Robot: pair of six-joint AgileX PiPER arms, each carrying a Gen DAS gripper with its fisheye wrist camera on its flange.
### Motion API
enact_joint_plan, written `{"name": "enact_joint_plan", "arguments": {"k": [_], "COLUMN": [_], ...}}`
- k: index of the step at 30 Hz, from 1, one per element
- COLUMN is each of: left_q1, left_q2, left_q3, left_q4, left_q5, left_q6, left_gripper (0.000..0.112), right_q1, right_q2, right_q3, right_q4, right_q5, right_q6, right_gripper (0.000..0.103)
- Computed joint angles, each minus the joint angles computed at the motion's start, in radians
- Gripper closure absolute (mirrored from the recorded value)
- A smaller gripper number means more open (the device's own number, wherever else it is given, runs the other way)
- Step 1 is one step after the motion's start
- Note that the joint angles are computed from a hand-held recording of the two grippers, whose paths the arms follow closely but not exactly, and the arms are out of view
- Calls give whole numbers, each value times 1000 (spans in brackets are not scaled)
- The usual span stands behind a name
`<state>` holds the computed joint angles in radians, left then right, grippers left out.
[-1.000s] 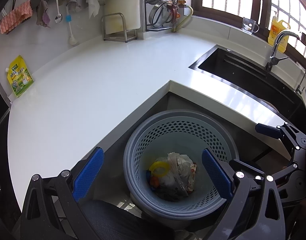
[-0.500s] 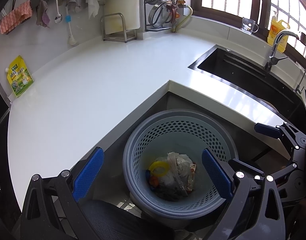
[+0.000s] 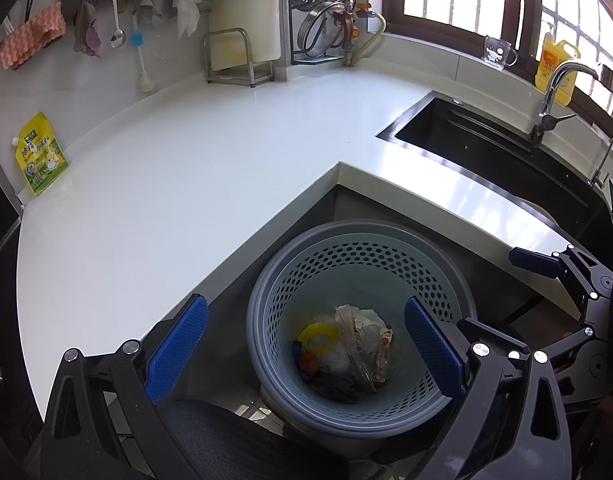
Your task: Collect trash
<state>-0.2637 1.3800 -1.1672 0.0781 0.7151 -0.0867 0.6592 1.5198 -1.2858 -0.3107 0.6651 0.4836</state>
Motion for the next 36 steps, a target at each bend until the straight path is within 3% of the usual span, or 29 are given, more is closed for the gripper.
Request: {"name": "enact_joint_plan", "arguments": {"k": [11, 16, 29, 36], "left_q1": [-19, 10, -42, -25], "left_q2": [-11, -26, -30, -35], "left_q3": [10, 23, 19, 17], "left_q4": [38, -70, 104, 71], "left_q5": [1, -14, -11, -16], "left_q6": [-43, 44, -74, -36], "left_gripper": [16, 16, 16, 16], "right_q1": [-1, -2, 4, 5], "right_q2": [0, -4, -13, -10], "right_q3": [0, 7, 16, 8], "right_q4": [0, 0, -9, -7], "right_q5": [1, 0, -6, -2], "right_q6": [1, 6, 17, 12], "right_gripper": [9, 9, 9, 9]}}
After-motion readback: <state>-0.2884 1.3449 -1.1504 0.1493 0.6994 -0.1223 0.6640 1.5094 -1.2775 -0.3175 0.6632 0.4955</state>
